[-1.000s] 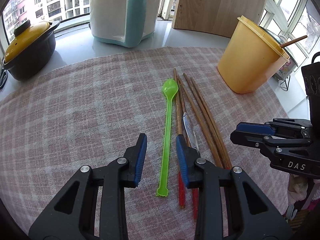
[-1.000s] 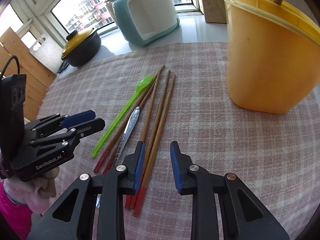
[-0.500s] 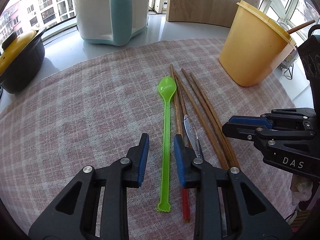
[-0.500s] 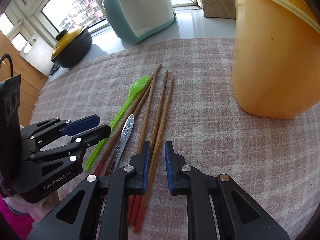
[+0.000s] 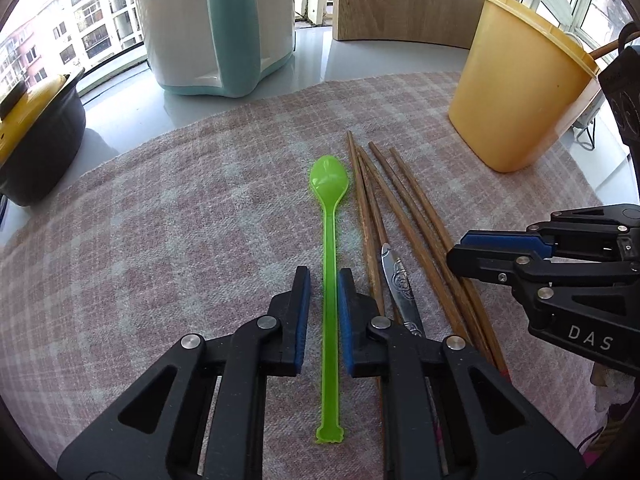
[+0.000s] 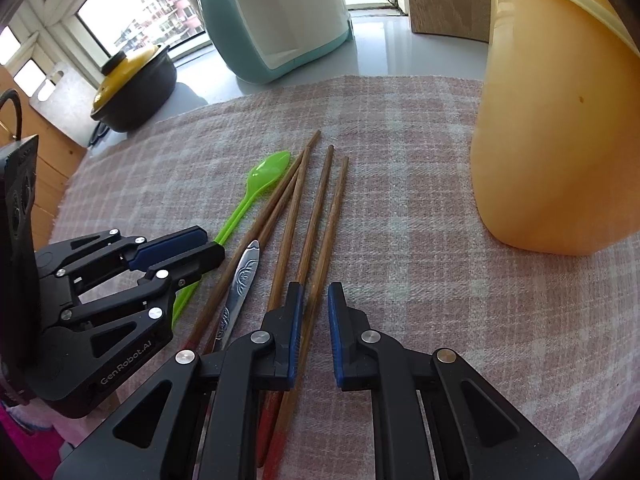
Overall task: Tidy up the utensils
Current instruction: 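Close the left tool on the green plastic spoon while the right tool grasps a chopstick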
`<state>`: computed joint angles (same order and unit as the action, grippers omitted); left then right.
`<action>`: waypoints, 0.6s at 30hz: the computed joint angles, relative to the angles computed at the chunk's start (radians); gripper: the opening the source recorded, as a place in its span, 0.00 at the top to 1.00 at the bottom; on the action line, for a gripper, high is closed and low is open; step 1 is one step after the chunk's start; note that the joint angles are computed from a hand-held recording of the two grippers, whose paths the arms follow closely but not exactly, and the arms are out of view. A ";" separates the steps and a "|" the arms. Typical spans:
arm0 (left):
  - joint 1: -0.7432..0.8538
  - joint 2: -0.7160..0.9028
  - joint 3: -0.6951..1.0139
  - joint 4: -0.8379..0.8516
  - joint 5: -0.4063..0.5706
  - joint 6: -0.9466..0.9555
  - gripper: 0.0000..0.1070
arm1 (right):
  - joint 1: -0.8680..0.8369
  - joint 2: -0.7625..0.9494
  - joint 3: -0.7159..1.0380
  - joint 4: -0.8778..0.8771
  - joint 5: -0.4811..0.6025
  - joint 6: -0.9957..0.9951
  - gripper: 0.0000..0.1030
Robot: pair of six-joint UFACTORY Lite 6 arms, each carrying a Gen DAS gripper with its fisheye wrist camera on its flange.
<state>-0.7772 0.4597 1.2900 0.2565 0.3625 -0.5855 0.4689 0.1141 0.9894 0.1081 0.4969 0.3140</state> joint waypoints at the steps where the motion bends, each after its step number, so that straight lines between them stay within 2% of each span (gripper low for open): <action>1: 0.001 -0.004 -0.006 0.011 0.001 -0.012 0.92 | 0.000 0.008 0.009 -0.005 0.006 0.003 0.90; 5: 0.011 -0.019 -0.026 0.009 -0.003 -0.015 0.93 | -0.002 0.021 0.032 -0.049 0.041 0.027 0.90; 9: 0.016 -0.046 -0.056 0.010 -0.008 -0.013 0.93 | -0.019 0.018 0.023 0.009 0.048 -0.027 0.89; 16: 0.017 -0.059 -0.060 0.003 0.006 -0.001 0.93 | 0.058 0.075 0.083 -0.184 0.079 0.151 0.89; 18: 0.010 -0.032 -0.018 0.007 0.031 -0.005 0.87 | 0.061 0.087 0.098 -0.193 0.090 0.146 0.89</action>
